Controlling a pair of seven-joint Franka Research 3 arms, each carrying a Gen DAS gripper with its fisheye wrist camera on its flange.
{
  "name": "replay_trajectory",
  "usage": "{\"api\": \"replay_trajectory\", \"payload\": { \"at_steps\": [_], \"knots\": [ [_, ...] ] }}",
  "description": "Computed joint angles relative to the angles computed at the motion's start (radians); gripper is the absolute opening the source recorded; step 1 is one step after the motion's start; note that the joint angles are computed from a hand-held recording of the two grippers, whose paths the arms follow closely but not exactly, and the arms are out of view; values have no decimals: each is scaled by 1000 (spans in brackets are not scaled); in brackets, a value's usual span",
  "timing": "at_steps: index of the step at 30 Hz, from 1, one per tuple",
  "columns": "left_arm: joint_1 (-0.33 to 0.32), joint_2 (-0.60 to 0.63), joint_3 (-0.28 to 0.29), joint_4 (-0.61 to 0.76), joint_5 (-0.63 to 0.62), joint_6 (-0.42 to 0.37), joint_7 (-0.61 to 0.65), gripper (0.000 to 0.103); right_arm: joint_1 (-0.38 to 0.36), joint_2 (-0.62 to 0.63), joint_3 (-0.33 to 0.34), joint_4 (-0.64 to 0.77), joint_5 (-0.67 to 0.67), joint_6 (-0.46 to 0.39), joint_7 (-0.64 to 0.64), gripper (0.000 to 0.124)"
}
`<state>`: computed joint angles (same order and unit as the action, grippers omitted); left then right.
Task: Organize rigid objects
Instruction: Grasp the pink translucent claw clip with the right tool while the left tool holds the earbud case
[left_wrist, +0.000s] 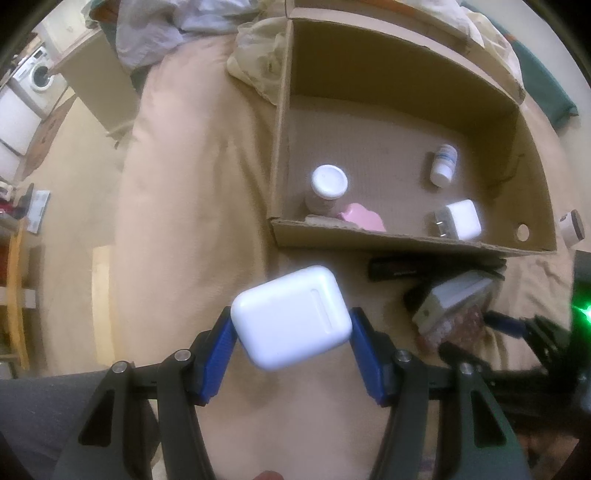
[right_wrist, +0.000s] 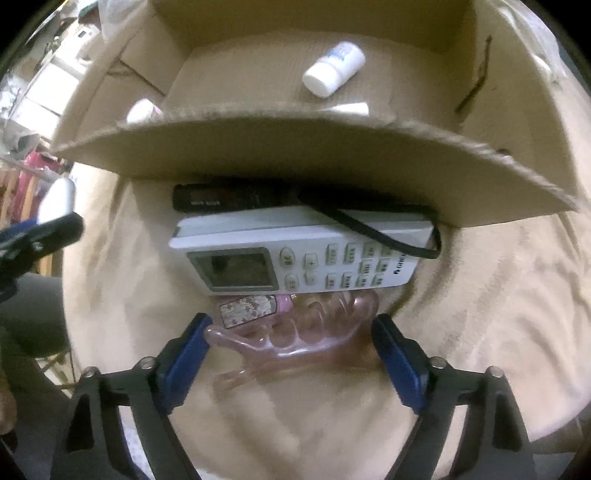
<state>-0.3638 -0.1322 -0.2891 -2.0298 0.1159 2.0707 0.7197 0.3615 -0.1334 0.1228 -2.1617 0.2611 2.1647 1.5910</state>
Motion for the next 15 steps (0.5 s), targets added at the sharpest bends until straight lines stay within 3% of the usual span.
{"api": "replay_trajectory", "payload": {
  "at_steps": [4,6,8,15],
  "knots": [
    [1,-2,0,-3,6,-9,-2,57,6,-33,7,-21,-3,-3,2,85],
    [0,-3,-1,-4,7,-13,-4,57,10,-33,13,-28,-18,1,4,89],
    [-2,-1,-1,-4,0,-14,-3,57,11,9,15,1,-24,-18,28,102],
    [0,3,1,0,0,-9,-2,57,63,100,45,22,-173,-5,87,103]
  ]
}}
